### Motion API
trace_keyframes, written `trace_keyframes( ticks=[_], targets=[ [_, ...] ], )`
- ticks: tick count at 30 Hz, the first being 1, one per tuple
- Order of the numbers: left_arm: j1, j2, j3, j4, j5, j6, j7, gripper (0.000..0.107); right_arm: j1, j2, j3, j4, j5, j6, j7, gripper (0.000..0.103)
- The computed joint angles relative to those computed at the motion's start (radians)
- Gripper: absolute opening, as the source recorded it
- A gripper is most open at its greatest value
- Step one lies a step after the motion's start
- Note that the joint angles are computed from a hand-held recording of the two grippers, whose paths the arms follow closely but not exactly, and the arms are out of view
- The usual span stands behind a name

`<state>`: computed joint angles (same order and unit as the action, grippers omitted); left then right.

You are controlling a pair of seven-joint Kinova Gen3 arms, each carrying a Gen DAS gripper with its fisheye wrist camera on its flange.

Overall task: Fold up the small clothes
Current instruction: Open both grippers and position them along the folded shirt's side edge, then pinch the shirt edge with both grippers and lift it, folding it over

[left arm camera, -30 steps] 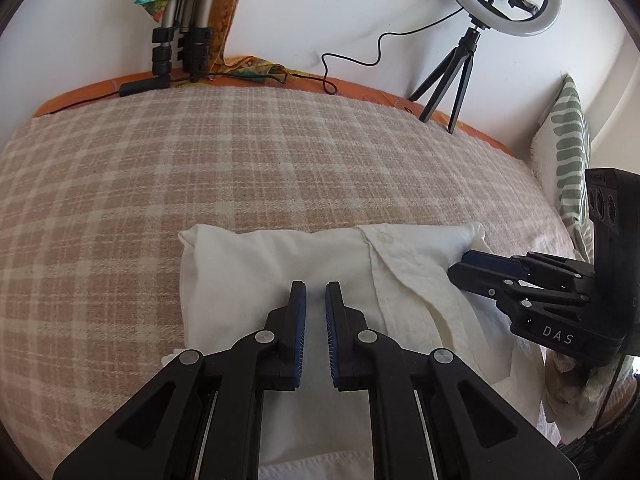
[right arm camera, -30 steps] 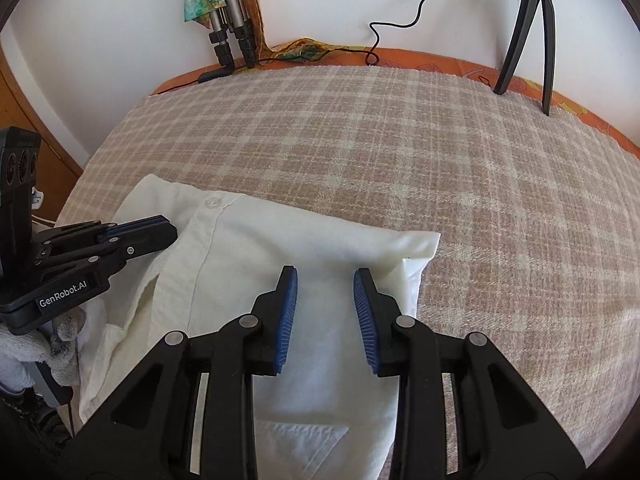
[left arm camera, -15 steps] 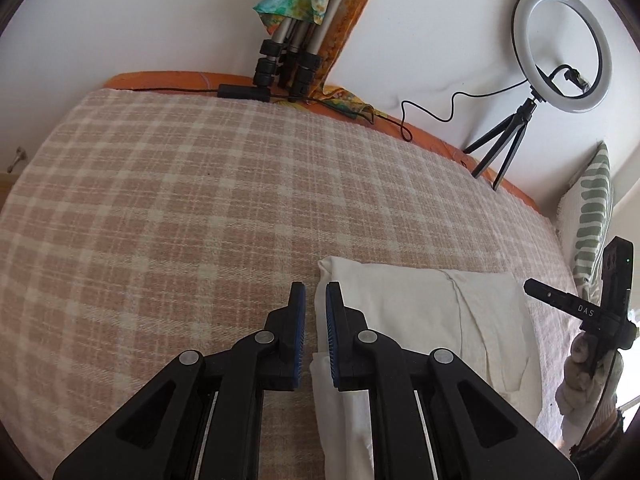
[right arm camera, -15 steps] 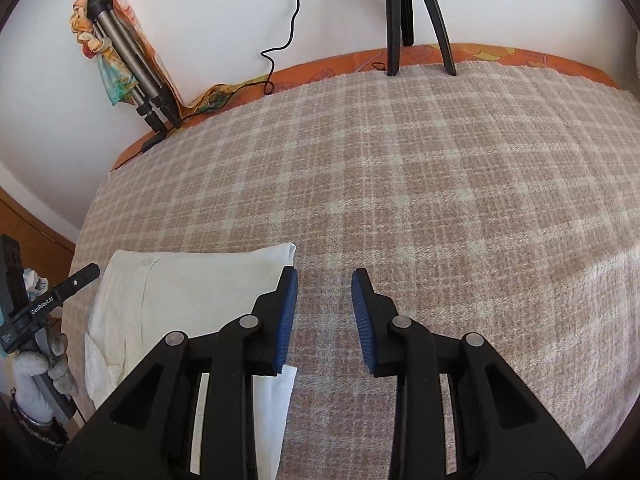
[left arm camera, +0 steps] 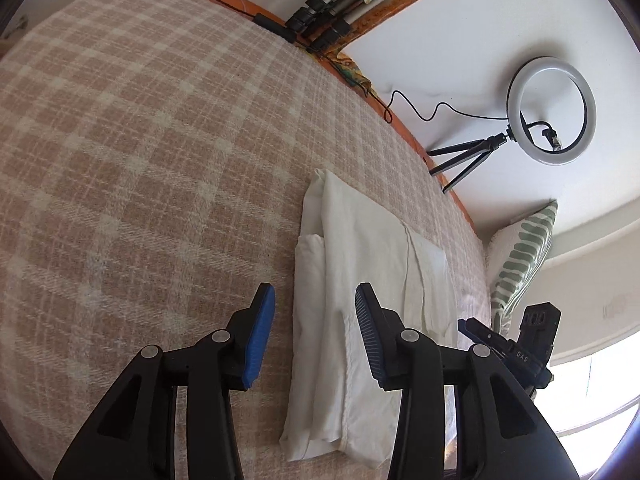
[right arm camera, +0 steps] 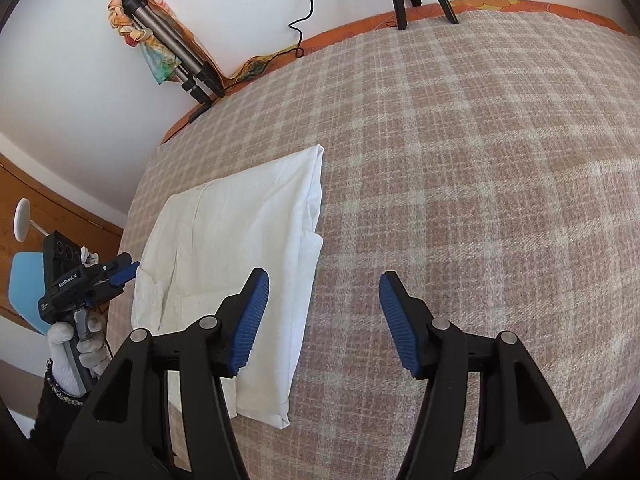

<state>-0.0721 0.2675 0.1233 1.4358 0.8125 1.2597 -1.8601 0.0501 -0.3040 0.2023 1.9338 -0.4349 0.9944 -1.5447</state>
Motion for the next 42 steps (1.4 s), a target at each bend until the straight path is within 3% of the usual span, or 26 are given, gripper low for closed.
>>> trace_keyframes(
  ticks=[5, 14, 20, 23, 27, 33, 34, 37, 42],
  targets=[
    [-0.007, 0.013, 0.002, 0.025, 0.029, 0.014, 0.010, 0.040, 0.002, -0.011, -0.060, 0.015, 0.063, -0.004, -0.053, 0.061],
    [-0.006, 0.037, 0.015, 0.030, 0.069, 0.018, 0.000, 0.040, -0.043, 0.016, -0.070, 0.018, 0.064, -0.014, -0.045, 0.061],
    [0.002, 0.049, 0.026, 0.022, 0.078, 0.022, -0.024, 0.040, -0.062, 0.021, -0.056, 0.033, 0.024, -0.034, -0.005, 0.061],
    [0.005, 0.048, 0.027, 0.023, 0.080, 0.017, -0.032, 0.038, -0.080, 0.034, -0.001, 0.046, -0.066, -0.030, 0.077, 0.060],
    [0.010, 0.044, 0.027, 0.023, 0.073, 0.012, -0.041, 0.037, -0.071, 0.046, 0.020, 0.068, -0.153, -0.031, 0.154, 0.051],
    [0.056, 0.008, 0.026, 0.021, -0.004, -0.039, -0.045, 0.019, -0.028, 0.061, 0.041, 0.099, -0.277, -0.010, 0.226, 0.027],
    [0.062, -0.002, 0.026, 0.023, -0.015, -0.050, -0.051, 0.017, -0.020, 0.055, 0.022, 0.094, -0.262, -0.015, 0.213, 0.020],
    [0.091, -0.043, 0.027, 0.025, -0.059, -0.089, -0.074, 0.013, -0.011, 0.032, -0.055, 0.061, -0.165, -0.039, 0.128, 0.012],
    [0.167, -0.132, 0.035, 0.040, -0.163, -0.184, -0.143, 0.011, -0.036, -0.016, -0.156, 0.016, -0.002, -0.071, -0.021, 0.009]
  ],
)
